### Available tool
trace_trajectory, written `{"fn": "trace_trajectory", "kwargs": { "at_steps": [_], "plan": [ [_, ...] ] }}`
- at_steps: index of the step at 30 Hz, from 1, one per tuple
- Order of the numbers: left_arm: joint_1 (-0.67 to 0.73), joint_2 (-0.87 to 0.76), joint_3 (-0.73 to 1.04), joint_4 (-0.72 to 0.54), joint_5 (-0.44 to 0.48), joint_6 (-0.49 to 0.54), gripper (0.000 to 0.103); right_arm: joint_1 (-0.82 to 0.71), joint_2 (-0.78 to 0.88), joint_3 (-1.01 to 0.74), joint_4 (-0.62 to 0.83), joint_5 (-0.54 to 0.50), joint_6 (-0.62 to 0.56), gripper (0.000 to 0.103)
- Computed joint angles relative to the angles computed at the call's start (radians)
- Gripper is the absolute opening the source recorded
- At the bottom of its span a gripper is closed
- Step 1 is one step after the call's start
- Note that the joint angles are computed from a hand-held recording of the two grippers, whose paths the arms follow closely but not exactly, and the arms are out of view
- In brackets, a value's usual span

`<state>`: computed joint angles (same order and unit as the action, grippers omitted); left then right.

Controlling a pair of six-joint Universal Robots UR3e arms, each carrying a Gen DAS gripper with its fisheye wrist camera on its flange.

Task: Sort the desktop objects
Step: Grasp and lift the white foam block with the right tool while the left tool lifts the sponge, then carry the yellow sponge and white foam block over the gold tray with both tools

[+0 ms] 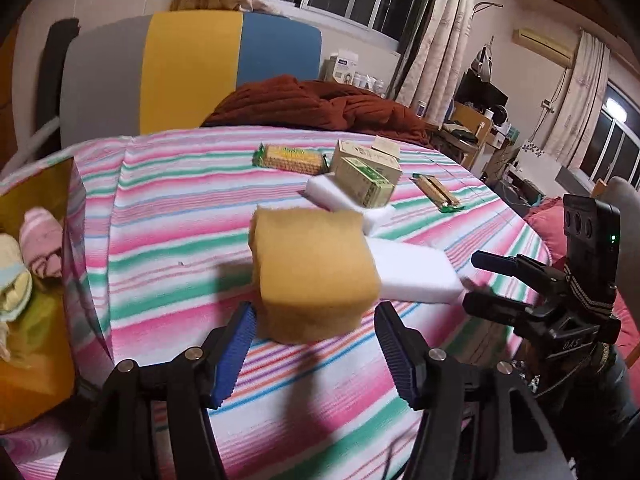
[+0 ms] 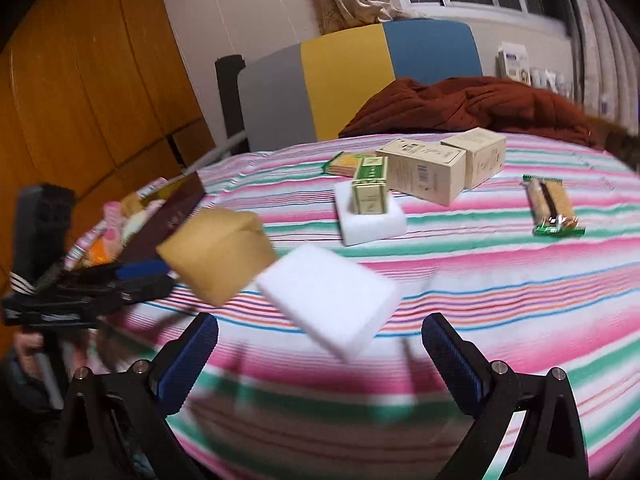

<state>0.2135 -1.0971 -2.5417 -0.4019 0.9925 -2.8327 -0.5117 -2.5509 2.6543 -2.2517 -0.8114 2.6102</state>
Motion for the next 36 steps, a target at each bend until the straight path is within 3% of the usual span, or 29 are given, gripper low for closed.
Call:
{"fn": "trace_trajectory", "kwargs": {
  "at_steps": [2,5,7,9,19,23,24,25,26,31,36],
  "plan": [
    [-0.016,-0.032,-0.005,0.067,0.019,-0.011,0.063,0.041,0.098,0.014,-0.142,-0.033,0.012,0.103],
    [0.006,-0.051,-0.017,0.084,-0.025,0.012,0.066,0.089,0.223,0.010,-0.272,-0.069,0.002,0.103],
    [0.025,-0.062,-0.021,0.068,-0.077,0.044,0.085,0.126,0.317,-0.005,-0.354,-0.101,0.003,0.103],
    [0.021,-0.082,-0.022,0.081,-0.088,0.046,0.085,0.159,0.391,-0.024,-0.414,-0.132,0.003,0.103],
    [-0.120,-0.280,0.026,0.321,0.094,-0.060,0.085,0.304,0.715,-0.143,-0.659,-0.263,0.045,0.103],
    [-0.119,-0.336,0.034,0.344,0.107,-0.079,0.078,0.339,0.743,-0.135,-0.733,-0.297,0.057,0.101],
    [-0.113,-0.343,0.030,0.348,0.100,-0.081,0.078,0.349,0.749,-0.132,-0.757,-0.311,0.060,0.096],
    [-0.098,-0.349,0.016,0.365,0.080,-0.082,0.078,0.361,0.760,-0.128,-0.784,-0.329,0.067,0.084],
    [-0.086,-0.350,0.000,0.387,0.064,-0.081,0.078,0.367,0.767,-0.126,-0.798,-0.335,0.069,0.081],
    [-0.065,-0.349,-0.012,0.379,0.036,-0.062,0.080,0.417,0.779,-0.111,-0.864,-0.393,0.123,0.078],
    [-0.113,-0.358,0.002,0.392,0.103,-0.058,0.079,0.419,0.786,-0.083,-0.921,-0.400,0.205,0.079]
  ]
}}
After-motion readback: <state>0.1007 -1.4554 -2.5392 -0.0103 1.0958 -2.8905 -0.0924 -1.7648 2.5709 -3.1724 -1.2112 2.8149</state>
